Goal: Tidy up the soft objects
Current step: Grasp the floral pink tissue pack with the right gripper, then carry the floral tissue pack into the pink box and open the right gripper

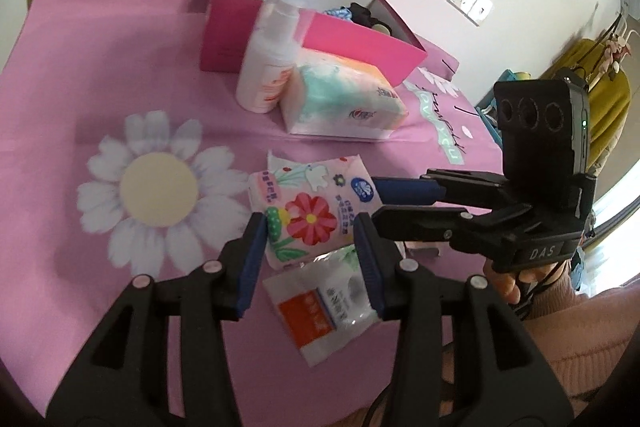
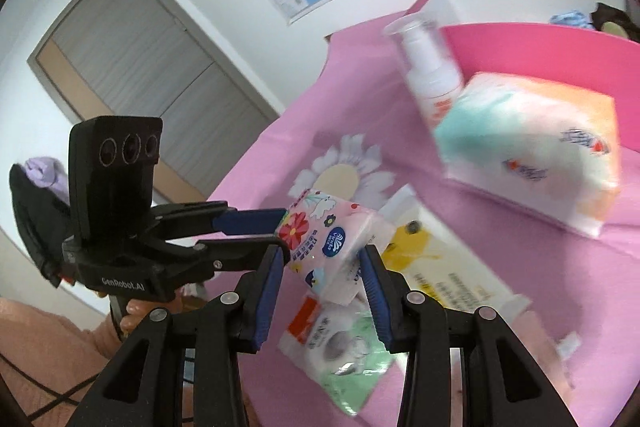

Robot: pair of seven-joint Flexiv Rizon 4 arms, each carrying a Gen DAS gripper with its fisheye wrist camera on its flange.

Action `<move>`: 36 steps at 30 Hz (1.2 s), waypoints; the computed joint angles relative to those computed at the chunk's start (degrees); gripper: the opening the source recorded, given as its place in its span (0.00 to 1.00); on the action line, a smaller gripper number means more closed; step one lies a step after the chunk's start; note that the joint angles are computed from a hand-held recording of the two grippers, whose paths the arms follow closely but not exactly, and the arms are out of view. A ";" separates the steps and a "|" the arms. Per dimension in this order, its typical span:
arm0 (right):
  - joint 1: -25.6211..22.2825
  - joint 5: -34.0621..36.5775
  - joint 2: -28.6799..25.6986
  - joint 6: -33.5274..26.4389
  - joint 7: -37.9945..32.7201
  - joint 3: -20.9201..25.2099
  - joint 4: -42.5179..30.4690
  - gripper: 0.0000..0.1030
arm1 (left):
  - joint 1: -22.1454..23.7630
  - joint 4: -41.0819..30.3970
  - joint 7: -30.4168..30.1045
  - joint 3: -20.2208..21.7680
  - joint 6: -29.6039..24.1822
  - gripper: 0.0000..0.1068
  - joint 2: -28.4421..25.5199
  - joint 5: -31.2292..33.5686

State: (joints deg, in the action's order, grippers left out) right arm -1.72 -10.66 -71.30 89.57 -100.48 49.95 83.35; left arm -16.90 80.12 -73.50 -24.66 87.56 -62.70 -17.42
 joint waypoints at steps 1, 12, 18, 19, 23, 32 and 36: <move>0.02 0.30 0.31 0.37 0.31 -0.47 0.10 0.40 | -0.50 -0.77 -0.09 0.45 -0.51 0.43 -0.26 -0.04; -3.48 -2.79 3.37 6.50 4.69 -1.86 5.70 0.40 | -3.92 -7.29 0.83 2.85 -3.17 0.43 -1.54 -0.30; -4.41 -6.29 4.92 10.66 8.13 -3.02 7.69 0.40 | -6.28 -12.84 1.23 5.34 -5.69 0.43 -2.18 -0.31; -4.66 -6.85 5.17 11.29 8.77 -3.11 8.02 0.40 | -6.86 -14.02 1.08 5.99 -6.19 0.43 -2.46 -0.35; -5.07 -8.98 6.01 14.37 11.25 -4.23 9.19 0.40 | -8.27 -18.00 1.07 7.96 -8.00 0.43 -3.18 -0.12; -4.86 -14.76 6.92 17.70 17.17 -7.10 7.60 0.40 | -11.75 -32.52 -1.34 13.50 -15.16 0.42 -7.59 0.94; -5.67 -18.42 6.22 17.04 20.07 -6.80 5.16 0.40 | -12.94 -42.12 -3.56 16.32 -20.56 0.42 -11.40 1.77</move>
State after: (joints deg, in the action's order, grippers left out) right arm -7.39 -29.08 -65.09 106.61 -80.42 43.14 88.51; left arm -29.84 38.00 -77.06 -8.35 67.00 -74.10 -15.65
